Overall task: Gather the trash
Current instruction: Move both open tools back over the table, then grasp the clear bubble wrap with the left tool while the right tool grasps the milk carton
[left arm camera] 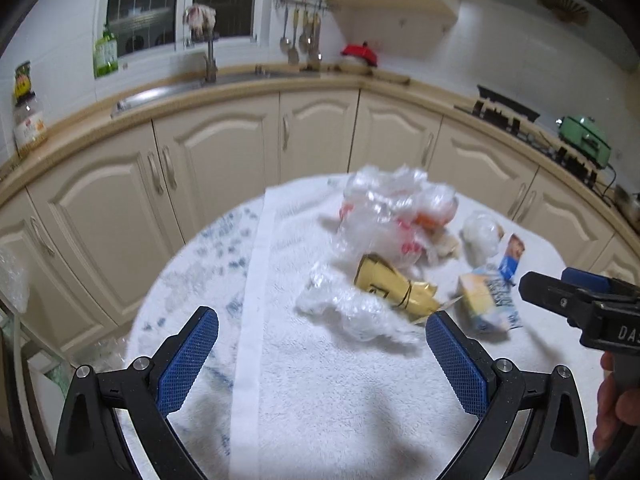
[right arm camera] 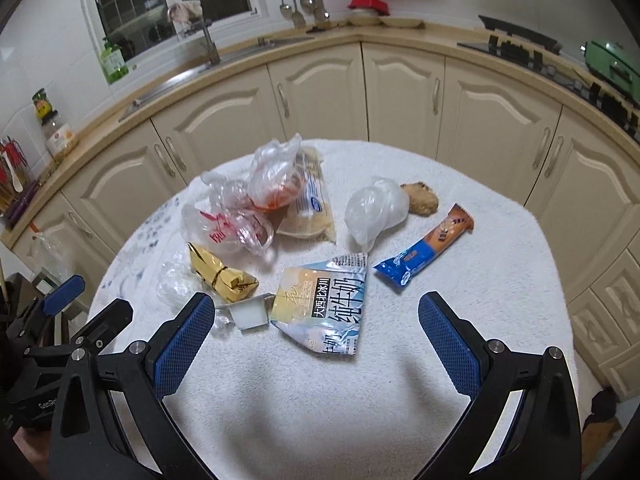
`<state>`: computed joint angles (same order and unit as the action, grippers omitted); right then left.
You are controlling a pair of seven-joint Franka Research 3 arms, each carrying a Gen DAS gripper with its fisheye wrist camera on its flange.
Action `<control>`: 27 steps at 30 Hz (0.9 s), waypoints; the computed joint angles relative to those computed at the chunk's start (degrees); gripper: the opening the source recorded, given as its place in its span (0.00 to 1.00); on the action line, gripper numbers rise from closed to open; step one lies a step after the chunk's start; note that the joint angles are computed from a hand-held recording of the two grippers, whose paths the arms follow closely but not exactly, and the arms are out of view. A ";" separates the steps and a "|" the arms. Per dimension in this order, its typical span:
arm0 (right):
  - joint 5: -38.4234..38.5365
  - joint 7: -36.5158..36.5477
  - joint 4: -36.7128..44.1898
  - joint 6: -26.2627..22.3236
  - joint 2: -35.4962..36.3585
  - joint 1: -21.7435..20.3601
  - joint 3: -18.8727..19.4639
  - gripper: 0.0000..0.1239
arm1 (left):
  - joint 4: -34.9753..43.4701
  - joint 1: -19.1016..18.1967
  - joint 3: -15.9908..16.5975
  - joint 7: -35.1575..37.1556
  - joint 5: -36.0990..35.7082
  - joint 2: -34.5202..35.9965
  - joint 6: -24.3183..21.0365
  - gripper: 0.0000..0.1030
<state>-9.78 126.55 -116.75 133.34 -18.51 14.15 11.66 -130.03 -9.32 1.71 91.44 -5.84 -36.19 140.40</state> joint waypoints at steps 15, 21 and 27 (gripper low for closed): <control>0.49 -0.54 2.90 -2.06 7.75 1.71 -1.72 0.69 | 13.10 2.15 -3.81 2.89 -0.99 20.04 -2.45 0.83; -3.46 -0.29 2.09 -1.98 8.46 2.67 -1.86 0.56 | 14.07 2.96 -4.74 4.62 -2.23 21.73 -0.32 0.45; 2.21 -1.72 -3.34 2.80 3.99 2.42 -3.25 0.56 | 13.94 3.42 -3.86 5.11 -6.92 22.01 -0.19 0.21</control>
<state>-7.57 124.83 -120.09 136.15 -14.52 16.57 8.40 -116.09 -5.89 -2.14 96.55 -12.77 -14.18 140.20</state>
